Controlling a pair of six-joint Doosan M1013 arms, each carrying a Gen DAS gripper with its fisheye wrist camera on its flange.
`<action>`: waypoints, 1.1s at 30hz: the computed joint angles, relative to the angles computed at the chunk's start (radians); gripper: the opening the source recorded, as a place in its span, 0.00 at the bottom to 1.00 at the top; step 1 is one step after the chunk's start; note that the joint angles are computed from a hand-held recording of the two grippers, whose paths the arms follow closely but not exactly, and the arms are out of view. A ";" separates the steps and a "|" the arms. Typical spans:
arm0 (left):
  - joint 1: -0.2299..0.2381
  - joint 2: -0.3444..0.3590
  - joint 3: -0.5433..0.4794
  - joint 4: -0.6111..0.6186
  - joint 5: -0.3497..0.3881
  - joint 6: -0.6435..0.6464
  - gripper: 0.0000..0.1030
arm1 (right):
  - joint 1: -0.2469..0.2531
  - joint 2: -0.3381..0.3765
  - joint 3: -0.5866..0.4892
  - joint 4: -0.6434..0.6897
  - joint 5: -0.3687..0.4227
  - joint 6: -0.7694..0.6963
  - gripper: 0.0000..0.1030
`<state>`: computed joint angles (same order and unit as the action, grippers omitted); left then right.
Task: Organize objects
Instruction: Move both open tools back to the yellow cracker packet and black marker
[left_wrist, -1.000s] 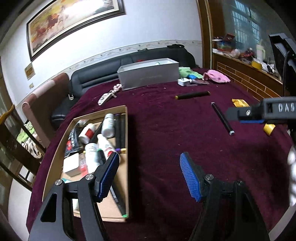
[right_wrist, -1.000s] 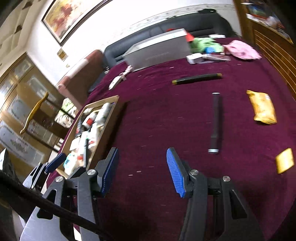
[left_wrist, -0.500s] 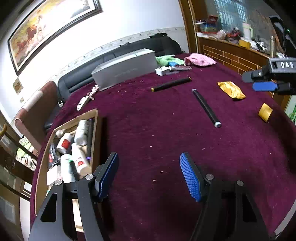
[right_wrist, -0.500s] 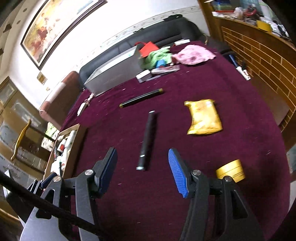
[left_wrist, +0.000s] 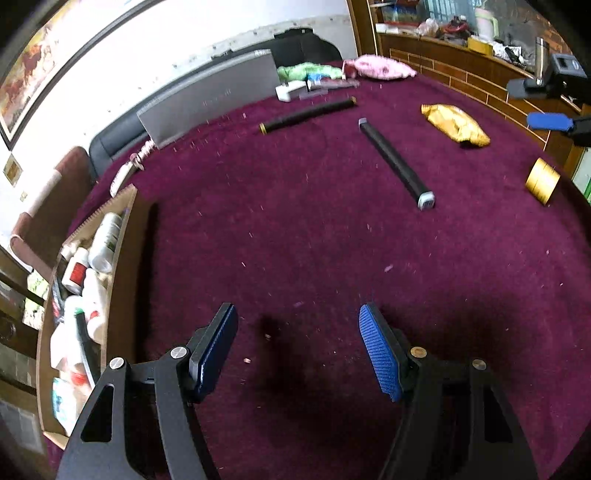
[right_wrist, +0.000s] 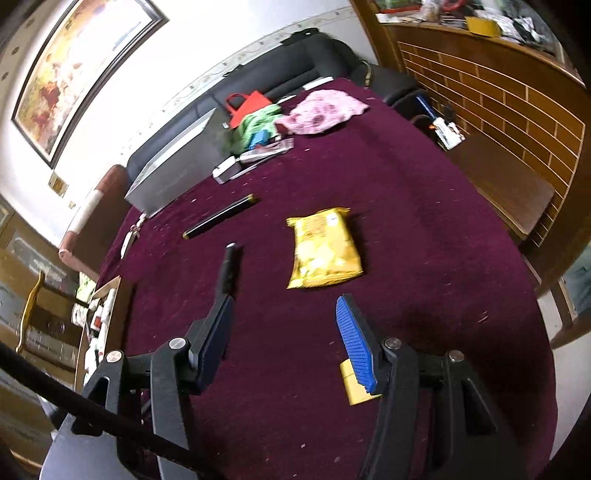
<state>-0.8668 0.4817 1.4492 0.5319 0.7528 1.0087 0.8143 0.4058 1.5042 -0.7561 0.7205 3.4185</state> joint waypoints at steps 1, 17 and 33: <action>0.001 -0.001 0.002 0.003 -0.005 -0.010 0.66 | -0.004 -0.002 0.004 0.000 0.003 0.007 0.55; 0.042 -0.003 0.013 -0.119 -0.052 0.002 0.89 | -0.098 0.068 -0.096 0.216 0.126 -0.187 0.64; 0.067 -0.005 0.015 -0.241 -0.063 0.061 0.98 | -0.114 0.123 -0.174 0.340 0.206 -0.304 0.64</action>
